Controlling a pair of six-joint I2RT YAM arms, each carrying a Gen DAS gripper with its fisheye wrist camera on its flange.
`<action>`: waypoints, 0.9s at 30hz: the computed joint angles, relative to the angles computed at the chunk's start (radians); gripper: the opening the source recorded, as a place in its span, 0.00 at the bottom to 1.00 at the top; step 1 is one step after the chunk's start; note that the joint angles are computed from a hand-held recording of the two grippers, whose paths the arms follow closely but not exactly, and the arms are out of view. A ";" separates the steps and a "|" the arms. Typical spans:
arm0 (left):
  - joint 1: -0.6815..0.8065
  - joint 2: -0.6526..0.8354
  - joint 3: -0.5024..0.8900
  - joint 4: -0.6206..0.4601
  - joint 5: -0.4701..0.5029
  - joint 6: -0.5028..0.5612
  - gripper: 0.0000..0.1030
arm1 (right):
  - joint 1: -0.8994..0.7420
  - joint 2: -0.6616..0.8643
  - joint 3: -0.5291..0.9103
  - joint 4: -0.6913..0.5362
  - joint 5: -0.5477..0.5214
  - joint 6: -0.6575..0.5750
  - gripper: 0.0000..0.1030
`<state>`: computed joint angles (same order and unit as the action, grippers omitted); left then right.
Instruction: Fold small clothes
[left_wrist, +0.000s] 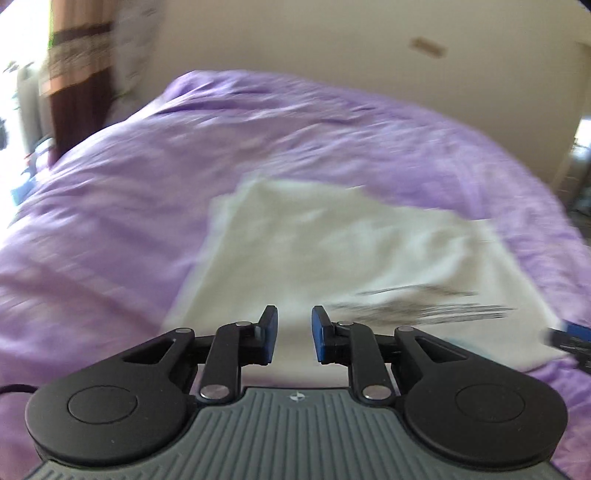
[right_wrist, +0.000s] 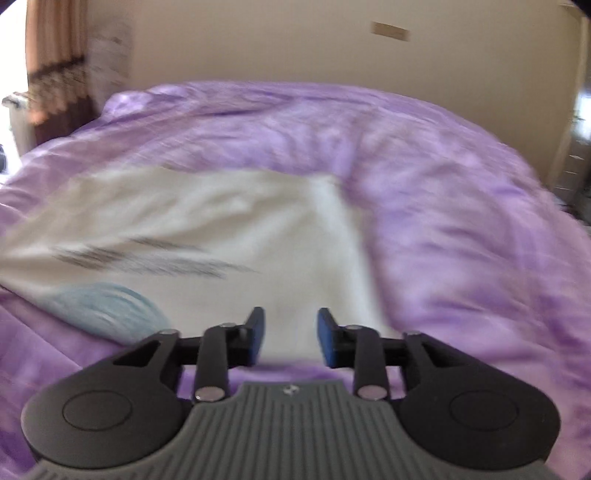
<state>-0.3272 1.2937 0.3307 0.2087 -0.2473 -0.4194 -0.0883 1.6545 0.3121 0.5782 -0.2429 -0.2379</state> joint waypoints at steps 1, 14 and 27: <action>-0.032 0.068 -0.002 0.087 -0.012 -0.003 0.22 | 0.049 0.030 0.005 0.044 0.008 0.025 0.44; -0.213 0.610 -0.071 0.555 -0.114 -0.093 0.17 | 0.357 0.573 0.001 0.575 0.287 0.074 0.43; -0.130 0.219 -0.091 0.299 -0.033 -0.066 0.19 | 0.195 0.308 -0.051 0.314 0.082 0.116 0.52</action>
<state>-0.4574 1.5126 0.2401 0.5078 -0.2803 -0.4858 0.1068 1.9630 0.2615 0.8924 -0.1605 -0.1219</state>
